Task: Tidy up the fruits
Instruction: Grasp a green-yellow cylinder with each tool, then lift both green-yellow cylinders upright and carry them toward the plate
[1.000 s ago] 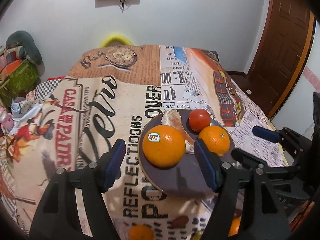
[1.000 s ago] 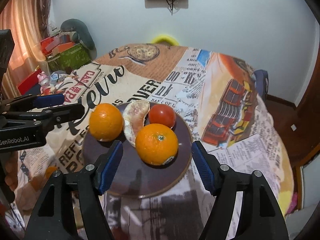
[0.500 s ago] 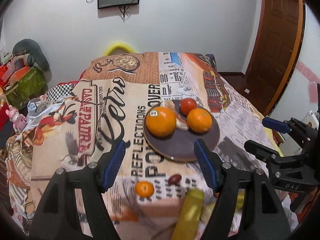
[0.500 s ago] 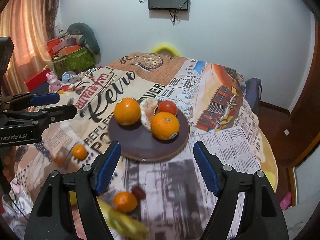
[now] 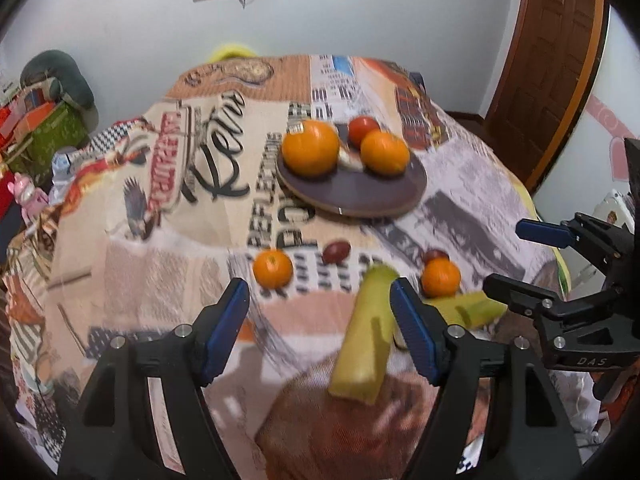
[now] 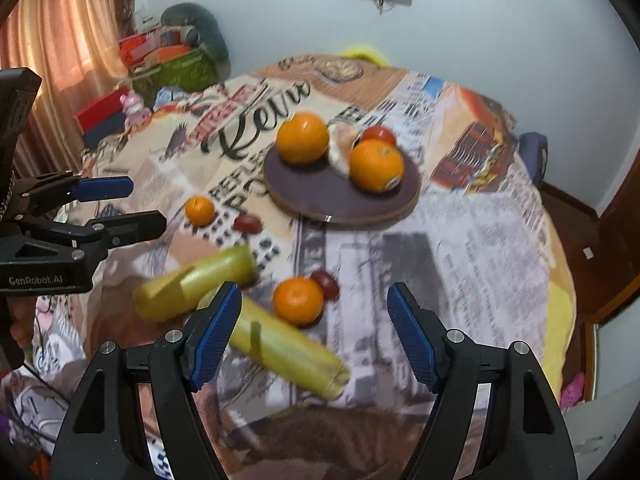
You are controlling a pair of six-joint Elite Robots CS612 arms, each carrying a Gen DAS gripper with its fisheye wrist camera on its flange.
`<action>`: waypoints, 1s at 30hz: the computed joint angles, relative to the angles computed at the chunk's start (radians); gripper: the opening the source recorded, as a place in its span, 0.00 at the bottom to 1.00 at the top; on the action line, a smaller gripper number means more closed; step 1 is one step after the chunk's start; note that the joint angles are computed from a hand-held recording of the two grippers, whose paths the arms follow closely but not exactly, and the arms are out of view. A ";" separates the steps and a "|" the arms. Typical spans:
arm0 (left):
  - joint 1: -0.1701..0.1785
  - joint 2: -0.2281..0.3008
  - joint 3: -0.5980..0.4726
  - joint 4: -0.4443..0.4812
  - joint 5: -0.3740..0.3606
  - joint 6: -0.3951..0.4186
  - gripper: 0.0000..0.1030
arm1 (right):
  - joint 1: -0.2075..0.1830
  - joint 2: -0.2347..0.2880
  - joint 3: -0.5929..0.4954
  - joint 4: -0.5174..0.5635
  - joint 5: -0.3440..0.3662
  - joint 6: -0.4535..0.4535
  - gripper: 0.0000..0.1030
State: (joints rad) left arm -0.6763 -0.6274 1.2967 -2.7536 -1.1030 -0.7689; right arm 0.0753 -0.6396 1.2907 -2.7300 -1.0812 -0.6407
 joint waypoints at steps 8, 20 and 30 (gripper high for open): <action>-0.002 0.023 -0.009 0.017 -0.083 0.012 0.56 | 0.009 0.009 -0.011 0.150 -0.006 -0.053 0.70; 0.009 0.064 -0.050 0.011 -0.163 0.026 0.39 | 0.013 0.029 -0.020 0.135 -0.007 -0.065 0.53; 0.022 0.043 -0.012 0.015 -0.151 -0.037 0.38 | 0.012 0.038 -0.043 0.111 -0.009 0.005 0.33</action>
